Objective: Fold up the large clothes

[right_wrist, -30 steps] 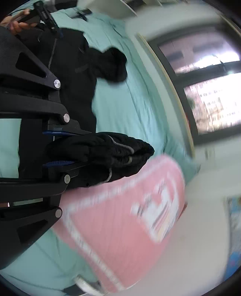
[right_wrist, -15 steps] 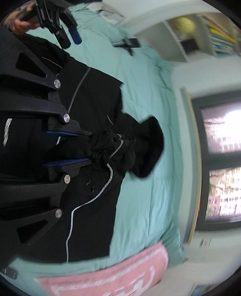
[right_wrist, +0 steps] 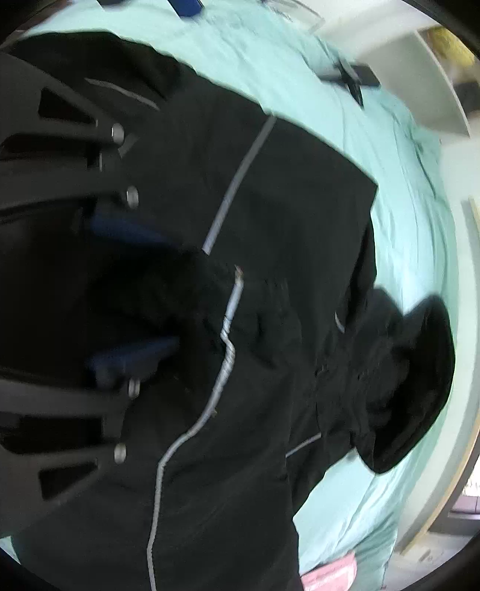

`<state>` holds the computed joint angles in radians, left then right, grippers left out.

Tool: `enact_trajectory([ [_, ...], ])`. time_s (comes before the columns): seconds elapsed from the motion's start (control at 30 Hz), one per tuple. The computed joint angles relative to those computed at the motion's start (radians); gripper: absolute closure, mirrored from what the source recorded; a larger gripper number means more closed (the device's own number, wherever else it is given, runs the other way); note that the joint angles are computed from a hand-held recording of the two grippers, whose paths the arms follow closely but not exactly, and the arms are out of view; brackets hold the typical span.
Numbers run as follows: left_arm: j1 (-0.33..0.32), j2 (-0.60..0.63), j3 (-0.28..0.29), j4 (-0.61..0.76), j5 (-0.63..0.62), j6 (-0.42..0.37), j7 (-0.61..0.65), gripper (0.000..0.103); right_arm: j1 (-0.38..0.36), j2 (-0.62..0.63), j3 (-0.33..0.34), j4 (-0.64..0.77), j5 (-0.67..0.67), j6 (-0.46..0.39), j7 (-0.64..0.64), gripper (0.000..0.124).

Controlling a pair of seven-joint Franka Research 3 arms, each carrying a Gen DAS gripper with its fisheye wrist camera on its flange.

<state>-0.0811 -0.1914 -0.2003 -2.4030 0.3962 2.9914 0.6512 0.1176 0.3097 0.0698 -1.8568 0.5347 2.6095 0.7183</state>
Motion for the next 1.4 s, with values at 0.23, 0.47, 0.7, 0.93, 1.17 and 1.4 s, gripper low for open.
enact_trajectory([
  [0.23, -0.274, 0.168, 0.198, 0.178, -0.684, -0.023, 0.596, 0.028, -0.075, -0.199, -0.025, -0.134, 0.224, -0.021, -0.269, 0.064],
  [0.47, -0.172, 0.440, 0.083, 0.475, -0.796, -0.150, 0.671, 0.028, -0.156, -0.207, -0.124, -0.098, 0.324, -0.030, -0.302, 0.064],
  [0.7, -0.198, 0.636, 0.108, 0.685, -0.552, -0.202, 0.454, 0.056, -0.240, -0.126, -0.154, 0.006, 0.302, -0.033, -0.244, 0.057],
  [0.93, -0.347, 0.528, 0.292, 0.595, -0.151, -0.111, 0.120, 0.082, -0.278, -0.067, -0.132, 0.058, 0.242, -0.067, -0.165, 0.057],
  [1.17, -0.309, 0.286, 0.346, 0.347, 0.055, -0.078, -0.038, 0.082, -0.251, -0.033, -0.092, 0.096, 0.225, -0.085, -0.143, 0.057],
  [1.4, -0.123, 0.353, 0.183, 0.270, -0.351, -0.128, 0.269, 0.079, -0.153, 0.128, -0.103, 0.193, 0.004, -0.078, 0.036, 0.057],
])
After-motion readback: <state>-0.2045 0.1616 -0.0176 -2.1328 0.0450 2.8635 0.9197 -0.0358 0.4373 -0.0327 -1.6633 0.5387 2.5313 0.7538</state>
